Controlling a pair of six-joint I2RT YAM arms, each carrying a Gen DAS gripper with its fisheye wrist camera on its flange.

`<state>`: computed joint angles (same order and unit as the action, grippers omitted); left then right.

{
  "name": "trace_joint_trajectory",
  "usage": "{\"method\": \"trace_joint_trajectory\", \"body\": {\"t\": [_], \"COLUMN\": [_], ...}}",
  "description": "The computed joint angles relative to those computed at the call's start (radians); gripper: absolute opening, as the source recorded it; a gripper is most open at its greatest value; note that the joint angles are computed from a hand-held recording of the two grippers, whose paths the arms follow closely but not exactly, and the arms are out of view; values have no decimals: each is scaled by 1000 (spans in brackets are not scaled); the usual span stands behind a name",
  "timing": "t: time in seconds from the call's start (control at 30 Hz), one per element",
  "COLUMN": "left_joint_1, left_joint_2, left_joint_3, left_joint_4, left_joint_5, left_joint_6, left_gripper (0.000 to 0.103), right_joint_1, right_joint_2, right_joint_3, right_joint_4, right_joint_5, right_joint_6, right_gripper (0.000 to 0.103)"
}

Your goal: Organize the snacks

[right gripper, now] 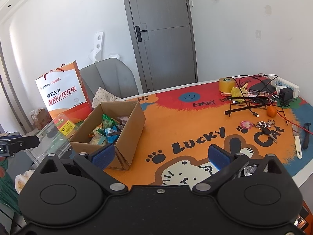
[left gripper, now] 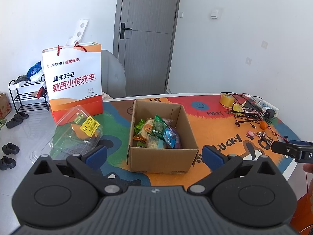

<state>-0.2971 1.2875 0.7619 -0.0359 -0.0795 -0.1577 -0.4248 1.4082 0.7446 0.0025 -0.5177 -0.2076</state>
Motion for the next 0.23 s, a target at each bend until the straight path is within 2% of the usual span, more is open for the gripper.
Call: {"method": "trace_joint_trajectory", "body": {"t": [0.23], "left_joint_1": [1], "left_joint_2": [6], "left_joint_3": [-7], "left_joint_4": [15], "left_joint_5": [1], "left_joint_6": [0], "left_gripper": [102], "right_joint_1": [3], "right_joint_2": [12], "right_joint_3": [9], "right_joint_4": [-10], "right_joint_5": [3], "right_joint_6": [-4], "right_gripper": [103]}}
